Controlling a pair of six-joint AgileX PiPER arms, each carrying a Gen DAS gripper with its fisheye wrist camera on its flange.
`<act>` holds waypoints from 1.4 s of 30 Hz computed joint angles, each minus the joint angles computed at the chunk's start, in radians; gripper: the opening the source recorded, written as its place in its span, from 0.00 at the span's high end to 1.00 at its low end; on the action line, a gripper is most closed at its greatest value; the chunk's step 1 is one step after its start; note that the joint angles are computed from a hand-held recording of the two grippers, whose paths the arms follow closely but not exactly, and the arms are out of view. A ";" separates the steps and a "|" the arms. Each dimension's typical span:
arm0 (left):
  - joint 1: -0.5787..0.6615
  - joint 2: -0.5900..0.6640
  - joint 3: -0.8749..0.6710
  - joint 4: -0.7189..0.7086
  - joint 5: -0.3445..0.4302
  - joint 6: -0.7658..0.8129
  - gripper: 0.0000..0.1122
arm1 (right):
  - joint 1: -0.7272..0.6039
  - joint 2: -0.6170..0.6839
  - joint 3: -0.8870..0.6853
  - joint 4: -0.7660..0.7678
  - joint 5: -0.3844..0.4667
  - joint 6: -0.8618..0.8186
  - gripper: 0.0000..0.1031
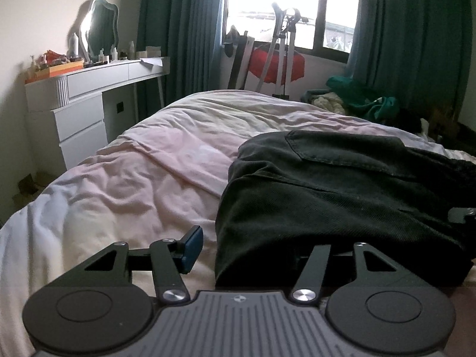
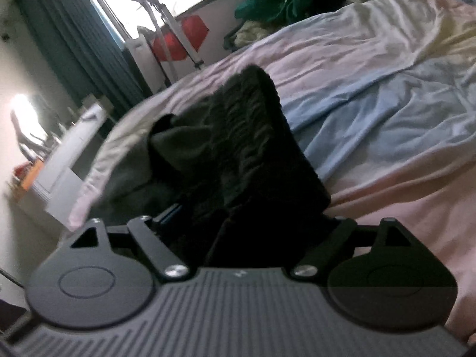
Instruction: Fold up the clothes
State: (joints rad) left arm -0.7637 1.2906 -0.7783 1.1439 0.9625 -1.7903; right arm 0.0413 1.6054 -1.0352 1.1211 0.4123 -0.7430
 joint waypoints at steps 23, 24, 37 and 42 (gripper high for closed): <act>0.095 -0.065 -0.021 -0.168 -0.128 0.124 0.34 | 0.011 0.107 -0.081 0.022 0.074 -0.033 0.00; 0.103 -0.086 -0.020 -0.197 -0.148 0.159 0.32 | 0.009 0.107 -0.082 0.018 0.075 -0.034 0.00; 0.375 -0.234 0.003 -0.463 -0.523 0.467 0.11 | -0.045 0.056 -0.064 0.100 0.152 -0.095 0.40; 0.580 -0.069 -0.127 -0.773 -0.537 0.799 0.11 | -0.104 0.078 -0.078 0.187 0.252 -0.125 0.40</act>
State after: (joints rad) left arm -0.1835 1.2217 -0.9053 0.3712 0.4252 -0.9909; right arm -0.0625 1.6832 -1.1128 1.3083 0.6644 -0.8676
